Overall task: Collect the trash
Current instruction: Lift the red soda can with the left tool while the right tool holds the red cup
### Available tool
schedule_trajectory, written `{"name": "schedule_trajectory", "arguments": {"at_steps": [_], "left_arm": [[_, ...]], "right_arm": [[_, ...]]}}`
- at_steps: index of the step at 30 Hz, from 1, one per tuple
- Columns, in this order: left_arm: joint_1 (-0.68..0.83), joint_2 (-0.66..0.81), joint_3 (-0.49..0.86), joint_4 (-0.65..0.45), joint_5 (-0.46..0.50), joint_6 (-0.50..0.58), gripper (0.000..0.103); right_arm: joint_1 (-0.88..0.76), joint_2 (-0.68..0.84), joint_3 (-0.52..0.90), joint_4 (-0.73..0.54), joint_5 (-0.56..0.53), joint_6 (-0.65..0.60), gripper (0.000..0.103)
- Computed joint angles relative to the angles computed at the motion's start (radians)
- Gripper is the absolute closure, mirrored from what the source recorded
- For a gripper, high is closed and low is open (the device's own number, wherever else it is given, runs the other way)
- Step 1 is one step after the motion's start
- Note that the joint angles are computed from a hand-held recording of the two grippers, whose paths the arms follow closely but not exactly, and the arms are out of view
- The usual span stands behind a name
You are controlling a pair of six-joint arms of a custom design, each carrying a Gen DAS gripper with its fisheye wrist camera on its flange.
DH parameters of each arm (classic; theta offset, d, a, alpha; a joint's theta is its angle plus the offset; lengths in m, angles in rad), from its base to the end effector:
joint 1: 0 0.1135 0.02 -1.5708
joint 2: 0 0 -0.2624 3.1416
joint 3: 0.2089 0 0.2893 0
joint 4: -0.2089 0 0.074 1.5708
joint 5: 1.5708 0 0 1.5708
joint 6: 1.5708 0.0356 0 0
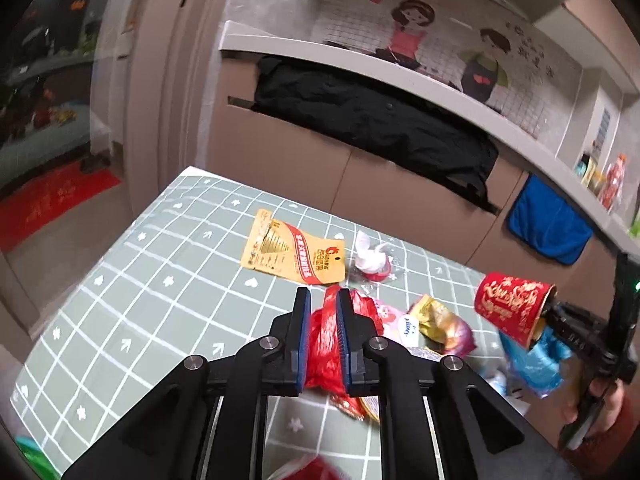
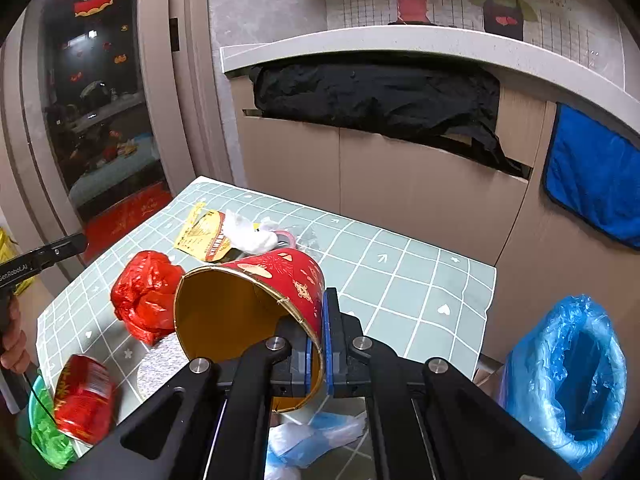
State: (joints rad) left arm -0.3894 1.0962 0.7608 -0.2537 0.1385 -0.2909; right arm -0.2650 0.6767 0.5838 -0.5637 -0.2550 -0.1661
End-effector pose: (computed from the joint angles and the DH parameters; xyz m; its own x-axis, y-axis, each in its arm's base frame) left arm 0.2552 -0.1101 0.2497 -0.6307 -0.0482 -0.7745 0.3145 0.8965 -0.3120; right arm 0.1844 -0.0408 0.2451 -0.5910 -0.0054 -0.8066 -0.0376 0.9991 0.0209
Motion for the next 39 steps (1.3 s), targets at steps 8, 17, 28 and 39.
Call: {"name": "schedule_trajectory", "arguments": {"at_steps": [8,17,28,39], "left_arm": [[0.020,-0.363,-0.193,-0.244,0.044,0.021,0.045],[0.029,-0.527,-0.397,-0.320,0.121,-0.197,0.046],[-0.120,-0.266,-0.387,-0.079,-0.019,-0.374,0.051],[-0.340,-0.282,-0.277,-0.052,-0.270,-0.297,0.077]], "right_arm": [[0.123,-0.268,-0.059,-0.163,0.092,0.027,0.100],[0.022,-0.471,-0.092,-0.332,0.010,0.010,0.099],[-0.188,-0.543,-0.148,-0.384,-0.132,-0.083,0.099],[-0.365,-0.506,-0.142,-0.381,-0.299,-0.160,0.099]]}}
